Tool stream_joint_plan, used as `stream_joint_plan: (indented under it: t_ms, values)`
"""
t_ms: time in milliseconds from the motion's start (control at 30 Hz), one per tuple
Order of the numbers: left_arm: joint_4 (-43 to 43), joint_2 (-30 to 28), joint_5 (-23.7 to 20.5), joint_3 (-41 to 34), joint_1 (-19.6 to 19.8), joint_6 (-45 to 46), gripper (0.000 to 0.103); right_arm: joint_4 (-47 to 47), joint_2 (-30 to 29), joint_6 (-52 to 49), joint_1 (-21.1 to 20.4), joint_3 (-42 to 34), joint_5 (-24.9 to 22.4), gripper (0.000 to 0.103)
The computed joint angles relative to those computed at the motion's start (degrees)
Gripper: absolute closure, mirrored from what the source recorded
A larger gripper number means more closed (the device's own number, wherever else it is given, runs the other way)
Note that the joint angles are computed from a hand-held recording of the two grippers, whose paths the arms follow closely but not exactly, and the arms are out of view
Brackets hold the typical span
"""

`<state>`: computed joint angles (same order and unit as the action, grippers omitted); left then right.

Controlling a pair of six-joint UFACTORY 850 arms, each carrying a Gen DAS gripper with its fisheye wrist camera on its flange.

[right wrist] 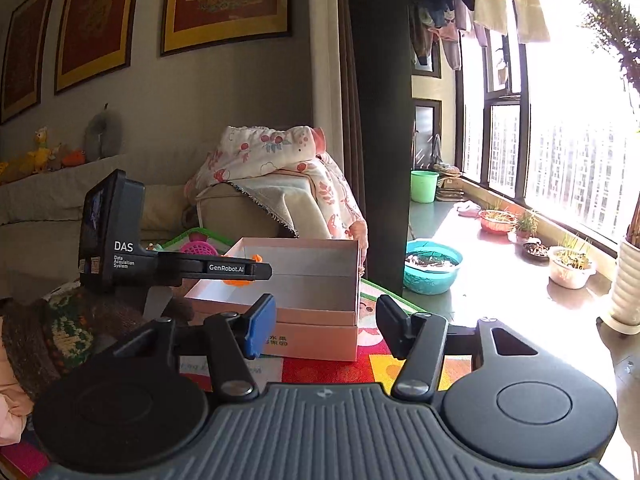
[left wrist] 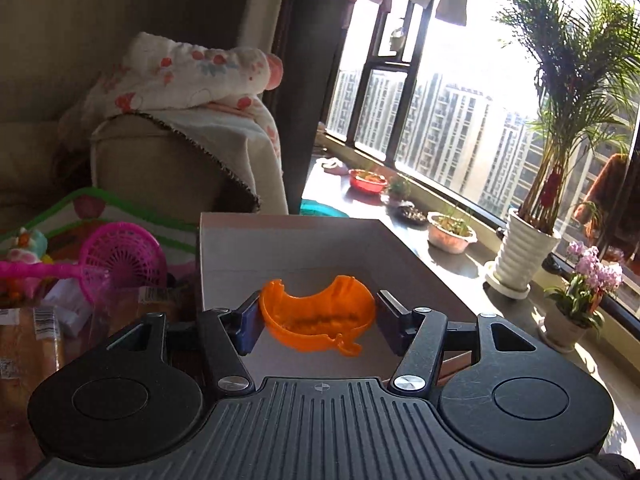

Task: Organize objects
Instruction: 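Carry the orange toy into the pink box with left while right grasps and drops black plush in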

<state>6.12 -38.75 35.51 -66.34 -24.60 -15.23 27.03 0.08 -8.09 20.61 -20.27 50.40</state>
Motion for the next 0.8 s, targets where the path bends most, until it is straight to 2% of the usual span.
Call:
stream_joint_plan:
  t_ms: [67, 133, 167, 200, 333, 400, 500, 667, 733, 767, 800]
  values:
    - [-4.55, 0.30, -2.40, 0.01, -0.81, 9.31, 0.040, -0.48, -0.63, -0.24, 0.08, -0.57, -0.75, 0.047]
    - [-10.46, 0.16, -1.98, 0.42, -1.98, 19.93, 0.040, -0.45, -1.57, -2.00, 0.20, -0.99, -1.60, 0.030]
    - [-11.86, -0.01, -0.33, 0.77, -2.29, 22.16, 0.040, -0.26, -2.07, -2.81, 0.35, -0.98, -2.02, 0.010]
    - [-12.54, 0.00, 1.03, 1.01, -2.45, 21.99, 0.040, -0.82, -2.35, -2.98, 0.50, -0.41, -2.55, 0.001]
    - [-5.74, 0.79, 4.86, 1.82, -0.85, 6.00, 0.040, -7.67, -2.91, 2.63, -0.29, 1.74, -8.06, 0.001]
    - [-6.38, 1.19, 7.59, 2.42, -0.95, 6.12, 0.040, -9.96, -3.87, 4.09, -0.05, 2.43, -9.56, 0.001]
    - [-6.15, 3.04, 6.83, 4.30, -1.31, 7.81, 0.040, -2.82, -5.99, -1.52, 2.65, 2.34, -7.68, 0.000]
    - [-0.52, 8.50, 5.88, 12.03, -0.26, 2.22, 0.040, 2.69, -9.99, -5.67, 1.87, -1.54, -9.71, 0.001]
    - [-0.87, 10.32, 5.20, 15.00, 0.25, 1.70, 0.040, 8.27, -11.63, -10.11, 2.53, -2.73, -9.33, 0.012]
    - [-0.76, 10.92, 5.28, 16.23, 0.61, 1.18, 0.040, 10.81, -12.03, -12.12, 2.85, -3.11, -8.76, 0.024]
    - [-0.36, 11.54, 5.46, 17.71, 1.19, 0.16, 0.040, 10.94, -11.73, -12.24, 2.56, -3.20, -9.01, 0.026]
